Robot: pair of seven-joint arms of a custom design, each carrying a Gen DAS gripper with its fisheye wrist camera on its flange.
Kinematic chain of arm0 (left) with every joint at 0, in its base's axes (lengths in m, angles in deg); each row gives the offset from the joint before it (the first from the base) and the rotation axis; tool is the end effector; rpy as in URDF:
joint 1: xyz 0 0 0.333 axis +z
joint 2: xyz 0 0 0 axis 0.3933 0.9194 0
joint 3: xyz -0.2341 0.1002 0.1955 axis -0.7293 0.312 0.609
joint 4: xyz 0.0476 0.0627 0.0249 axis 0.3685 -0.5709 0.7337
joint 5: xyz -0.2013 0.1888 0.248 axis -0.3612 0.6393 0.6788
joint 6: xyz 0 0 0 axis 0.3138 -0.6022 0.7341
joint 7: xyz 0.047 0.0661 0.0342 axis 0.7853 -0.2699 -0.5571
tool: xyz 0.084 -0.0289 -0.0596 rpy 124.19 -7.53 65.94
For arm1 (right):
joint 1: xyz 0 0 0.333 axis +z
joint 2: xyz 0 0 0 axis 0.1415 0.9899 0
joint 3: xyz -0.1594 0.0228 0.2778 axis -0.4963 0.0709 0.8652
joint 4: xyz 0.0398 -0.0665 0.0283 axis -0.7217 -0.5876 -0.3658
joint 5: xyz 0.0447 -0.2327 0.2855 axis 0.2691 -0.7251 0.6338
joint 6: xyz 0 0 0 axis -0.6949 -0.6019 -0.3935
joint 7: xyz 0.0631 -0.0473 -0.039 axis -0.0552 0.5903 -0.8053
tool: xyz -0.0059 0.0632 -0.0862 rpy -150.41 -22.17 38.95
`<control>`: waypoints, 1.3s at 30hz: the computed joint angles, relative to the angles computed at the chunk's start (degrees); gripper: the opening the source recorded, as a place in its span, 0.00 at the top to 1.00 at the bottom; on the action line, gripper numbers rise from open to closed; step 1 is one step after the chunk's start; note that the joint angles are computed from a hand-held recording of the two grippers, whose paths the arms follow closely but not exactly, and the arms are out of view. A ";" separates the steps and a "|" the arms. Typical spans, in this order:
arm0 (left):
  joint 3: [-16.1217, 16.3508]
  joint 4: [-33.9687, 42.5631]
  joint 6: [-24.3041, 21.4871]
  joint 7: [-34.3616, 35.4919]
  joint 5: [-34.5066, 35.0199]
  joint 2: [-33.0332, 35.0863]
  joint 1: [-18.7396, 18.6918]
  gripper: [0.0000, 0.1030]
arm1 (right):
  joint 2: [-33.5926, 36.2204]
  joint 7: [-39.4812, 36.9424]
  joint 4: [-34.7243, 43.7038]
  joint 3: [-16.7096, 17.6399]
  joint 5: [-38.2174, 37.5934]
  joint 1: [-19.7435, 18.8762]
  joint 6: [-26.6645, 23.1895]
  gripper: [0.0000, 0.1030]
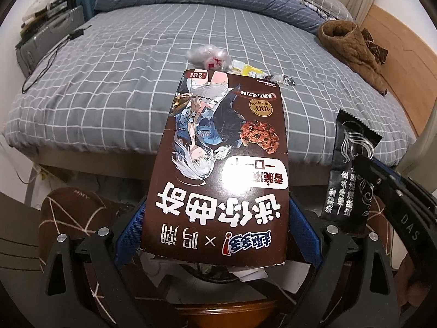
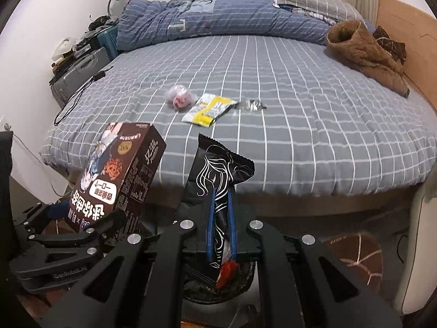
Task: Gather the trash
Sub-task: 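Carry the brown box and black wrapper down over the bin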
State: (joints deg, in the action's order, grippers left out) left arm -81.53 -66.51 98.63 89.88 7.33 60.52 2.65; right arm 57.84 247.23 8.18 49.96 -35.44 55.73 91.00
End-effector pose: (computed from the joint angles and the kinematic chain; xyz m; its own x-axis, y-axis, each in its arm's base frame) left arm 0.5224 -0.3436 0.5869 -0.3141 -0.9406 0.1286 -0.8558 0.2218 -0.4674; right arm 0.4835 0.5093 0.6136 -0.2128 -0.9724 -0.0956 -0.7697 0.2271 -0.5966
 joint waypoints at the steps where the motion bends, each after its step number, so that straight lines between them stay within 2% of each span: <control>1: -0.03 -0.36 -0.04 -0.05 0.03 -0.21 -0.05 0.12 | -0.04 0.04 -0.46 0.21 0.28 0.01 0.28 0.92; 9: -0.17 -2.56 -0.59 -0.53 0.38 -0.12 -0.27 0.12 | 1.68 -0.56 -1.40 0.90 3.30 -0.48 1.57 0.92; 25: -0.03 -5.12 0.03 0.35 -0.72 4.15 -1.19 0.12 | 1.07 1.62 -11.07 2.62 8.11 -2.64 7.28 0.92; 31: -0.15 -3.27 -0.43 1.43 -0.90 6.93 -2.36 0.12 | -2.47 4.46 -17.06 2.87 7.87 -3.15 7.61 0.92; 39: -0.18 -2.76 -1.11 6.44 -2.66 7.53 -2.37 0.11 | -7.12 8.62 -23.81 4.15 6.81 -4.75 7.72 0.92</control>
State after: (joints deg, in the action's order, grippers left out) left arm -81.71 -69.27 97.52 96.33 4.67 68.05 0.29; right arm 50.71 255.85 -15.64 54.11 -28.64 50.98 98.72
